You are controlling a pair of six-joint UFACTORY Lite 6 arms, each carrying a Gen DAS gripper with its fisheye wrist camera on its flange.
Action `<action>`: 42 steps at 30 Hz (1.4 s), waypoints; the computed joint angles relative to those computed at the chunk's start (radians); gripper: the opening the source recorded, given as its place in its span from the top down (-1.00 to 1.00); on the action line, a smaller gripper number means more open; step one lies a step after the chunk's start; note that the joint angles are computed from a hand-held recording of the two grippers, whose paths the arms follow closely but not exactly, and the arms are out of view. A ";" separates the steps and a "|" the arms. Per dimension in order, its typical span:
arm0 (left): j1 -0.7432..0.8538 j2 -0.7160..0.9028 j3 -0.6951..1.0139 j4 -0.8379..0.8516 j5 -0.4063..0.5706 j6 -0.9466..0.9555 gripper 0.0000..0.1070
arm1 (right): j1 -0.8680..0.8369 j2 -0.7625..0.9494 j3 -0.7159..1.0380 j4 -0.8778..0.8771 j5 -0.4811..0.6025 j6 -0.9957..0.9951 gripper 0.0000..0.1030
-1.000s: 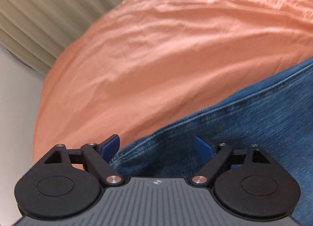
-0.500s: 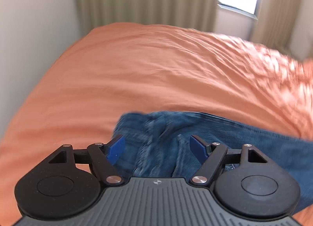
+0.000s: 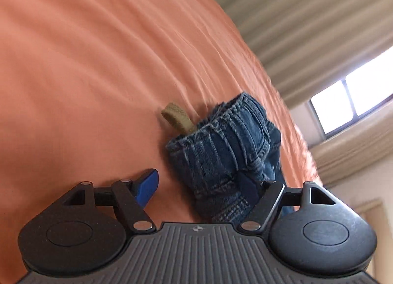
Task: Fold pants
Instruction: 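Move the right gripper to the stacked leg cuffs and grasp them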
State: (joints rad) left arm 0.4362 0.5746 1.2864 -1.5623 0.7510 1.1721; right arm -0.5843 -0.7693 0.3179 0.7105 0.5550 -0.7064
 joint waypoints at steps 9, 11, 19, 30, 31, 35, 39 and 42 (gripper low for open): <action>-0.089 0.252 0.336 0.054 -0.027 -0.195 -0.07 | 0.086 0.045 -0.035 -0.115 -0.125 0.225 -0.02; -0.095 0.243 0.333 0.047 -0.048 -0.245 0.20 | 0.104 0.036 -0.041 -0.170 -0.138 0.300 -0.01; -0.039 -0.063 0.214 0.065 -0.024 -0.212 0.71 | -0.001 -0.062 -0.035 -0.275 -0.060 0.336 -0.01; 0.063 0.005 0.410 0.630 -0.014 -0.446 0.69 | -0.313 -0.192 -0.055 -0.107 0.169 0.035 0.00; 0.053 0.009 0.372 0.685 -0.050 -0.438 0.66 | -0.329 -0.195 -0.053 -0.103 0.181 0.023 0.00; 0.048 -0.021 0.255 0.702 -0.145 -0.395 0.01 | -0.464 -0.186 -0.027 -0.055 0.271 -0.095 0.02; 0.065 -0.088 0.237 0.697 -0.151 -0.381 -0.28 | -0.713 -0.091 0.040 0.030 0.380 -0.328 0.03; 0.057 -0.173 0.217 0.670 -0.152 -0.344 -0.35 | -0.910 0.103 0.145 0.099 0.438 -0.476 0.03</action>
State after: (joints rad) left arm 0.4930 0.4020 1.5031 -0.8927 0.5985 0.8282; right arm -1.4946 -0.6662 0.4632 0.8094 0.9925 -1.1820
